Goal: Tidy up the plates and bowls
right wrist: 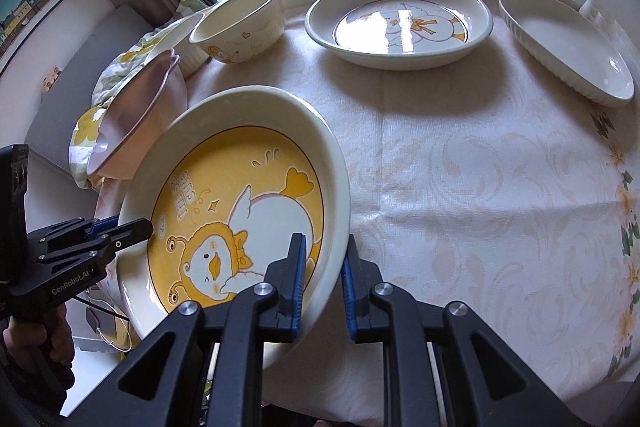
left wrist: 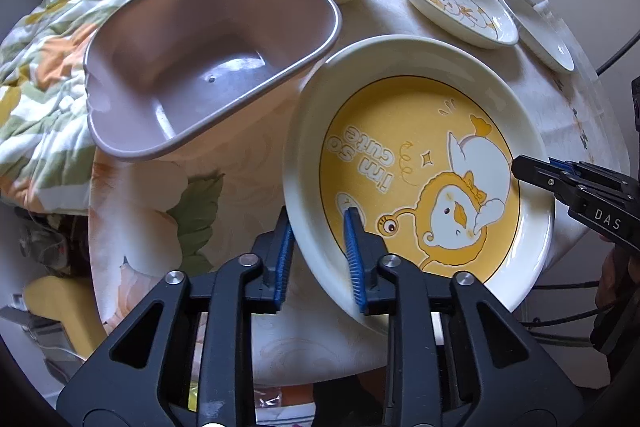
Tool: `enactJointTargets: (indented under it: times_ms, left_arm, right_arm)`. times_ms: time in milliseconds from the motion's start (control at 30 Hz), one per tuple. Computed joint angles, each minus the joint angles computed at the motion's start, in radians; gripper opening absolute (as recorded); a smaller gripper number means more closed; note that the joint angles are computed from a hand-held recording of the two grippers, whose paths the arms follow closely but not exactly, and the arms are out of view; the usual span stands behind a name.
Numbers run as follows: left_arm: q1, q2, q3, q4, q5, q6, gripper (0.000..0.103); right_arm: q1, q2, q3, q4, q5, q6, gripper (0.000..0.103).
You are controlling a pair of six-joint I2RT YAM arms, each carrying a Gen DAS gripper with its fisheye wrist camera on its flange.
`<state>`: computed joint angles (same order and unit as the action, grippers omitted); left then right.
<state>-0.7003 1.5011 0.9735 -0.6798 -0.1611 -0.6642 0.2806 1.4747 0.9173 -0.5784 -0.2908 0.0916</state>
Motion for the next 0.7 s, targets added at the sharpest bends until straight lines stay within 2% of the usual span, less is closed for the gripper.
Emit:
enactJointTargets:
  times_ms: [33,100,133,167,400,600,700]
  left_arm:
    - [-0.005,0.004,0.006,-0.005,-0.007,0.001,0.045]
    - [-0.025,0.004,0.014,-0.008,-0.041,0.000,0.061]
    - [-0.034,0.001,0.017,-0.009,-0.056,0.002,0.063]
    - [-0.037,0.000,0.018,-0.009,-0.061,0.007,0.063]
    - [-0.060,-0.030,0.038,-0.065,-0.084,-0.026,0.063]
    - [-0.131,-0.062,0.166,-0.236,-0.145,-0.169,0.063]
    - [-0.208,-0.039,0.285,-0.332,-0.217,-0.245,0.063]
  right_arm:
    - [0.005,0.000,0.000,0.000,0.006,0.004,0.021]
    - [0.018,0.001,0.002,-0.004,0.018,0.007,0.036]
    - [0.025,0.000,0.002,-0.004,0.023,0.008,0.050]
    - [0.028,-0.004,-0.002,-0.001,0.025,0.011,0.053]
    - [0.022,-0.046,0.012,-0.054,0.030,0.012,0.053]
    - [-0.053,-0.131,0.061,-0.138,-0.045,-0.069,0.053]
    - [-0.138,-0.186,0.088,-0.193,-0.109,-0.142,0.053]
